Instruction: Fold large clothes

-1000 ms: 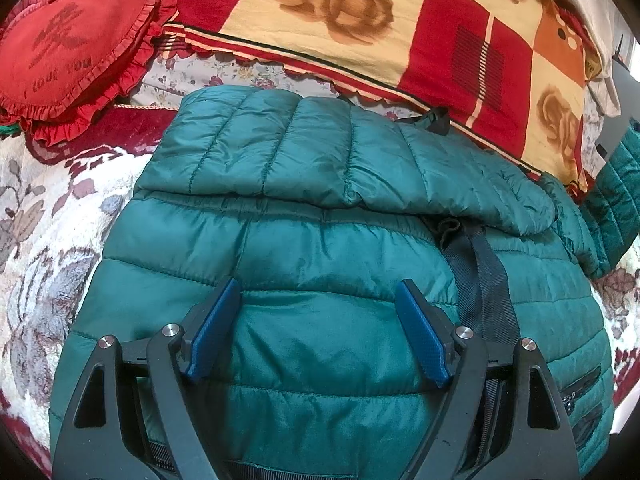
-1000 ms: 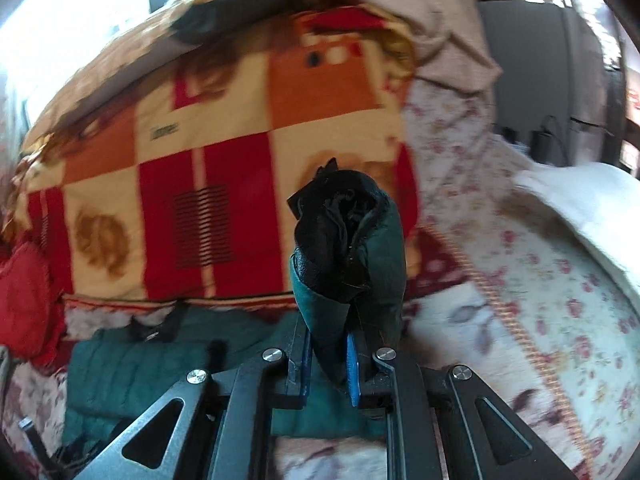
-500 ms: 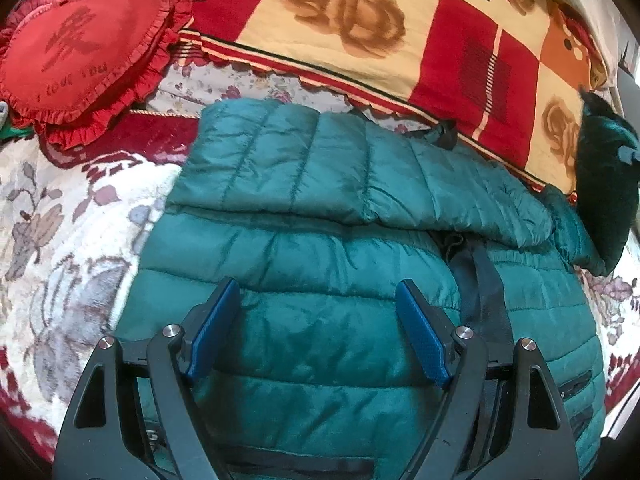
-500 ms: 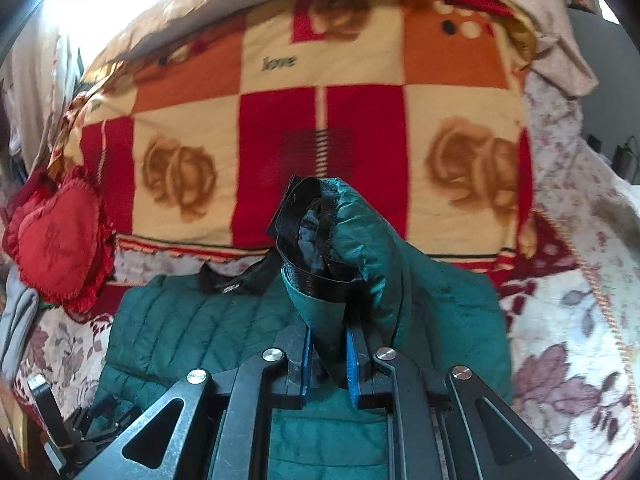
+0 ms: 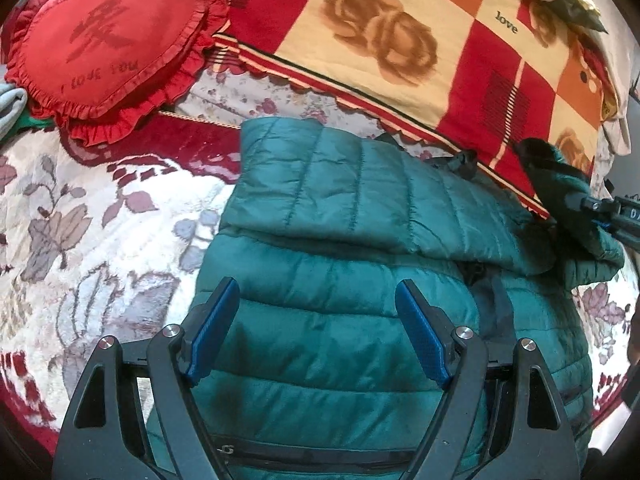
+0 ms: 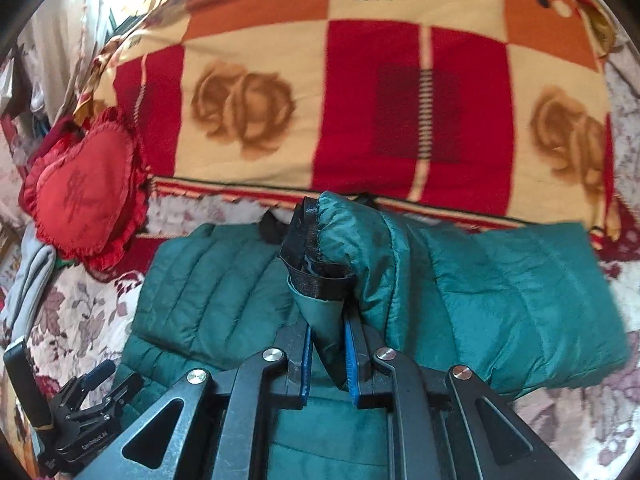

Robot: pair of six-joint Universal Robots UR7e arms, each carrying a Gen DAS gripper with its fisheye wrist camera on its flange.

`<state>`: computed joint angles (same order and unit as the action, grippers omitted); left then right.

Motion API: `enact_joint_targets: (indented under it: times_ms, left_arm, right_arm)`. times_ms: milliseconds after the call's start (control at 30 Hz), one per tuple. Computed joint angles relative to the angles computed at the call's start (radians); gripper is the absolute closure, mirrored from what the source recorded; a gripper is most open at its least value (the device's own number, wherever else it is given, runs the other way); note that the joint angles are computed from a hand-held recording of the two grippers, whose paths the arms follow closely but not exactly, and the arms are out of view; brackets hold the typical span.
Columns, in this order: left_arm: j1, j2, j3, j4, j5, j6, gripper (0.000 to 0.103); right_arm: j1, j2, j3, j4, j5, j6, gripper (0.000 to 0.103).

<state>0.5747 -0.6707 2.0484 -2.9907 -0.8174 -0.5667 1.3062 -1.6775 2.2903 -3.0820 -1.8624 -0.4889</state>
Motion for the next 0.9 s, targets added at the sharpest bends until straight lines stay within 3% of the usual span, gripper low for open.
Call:
enact_joint_targets:
  times_ms: [500, 800, 833, 900]
  left_arm:
    - [0.029, -0.027, 0.026, -0.017, -0.007, -0.011, 0.022]
    - [0.038, -0.041, 0.032, -0.022, -0.011, -0.024, 0.022]
    - [0.038, -0.042, 0.033, -0.024, -0.012, -0.024, 0.022]
    - [0.037, -0.046, 0.036, -0.028, -0.014, -0.024, 0.022]
  right_arm:
    - [0.077, 0.17, -0.017, 0.001, 0.027, 0.054, 0.09]
    - [0.06, 0.223, -0.06, 0.121, 0.106, 0.123, 0.089]
    - [0.05, 0.226, -0.065, 0.135, 0.123, 0.137, 0.084]
    - [0.022, 0.205, -0.054, 0.147, 0.198, 0.147, 0.058]
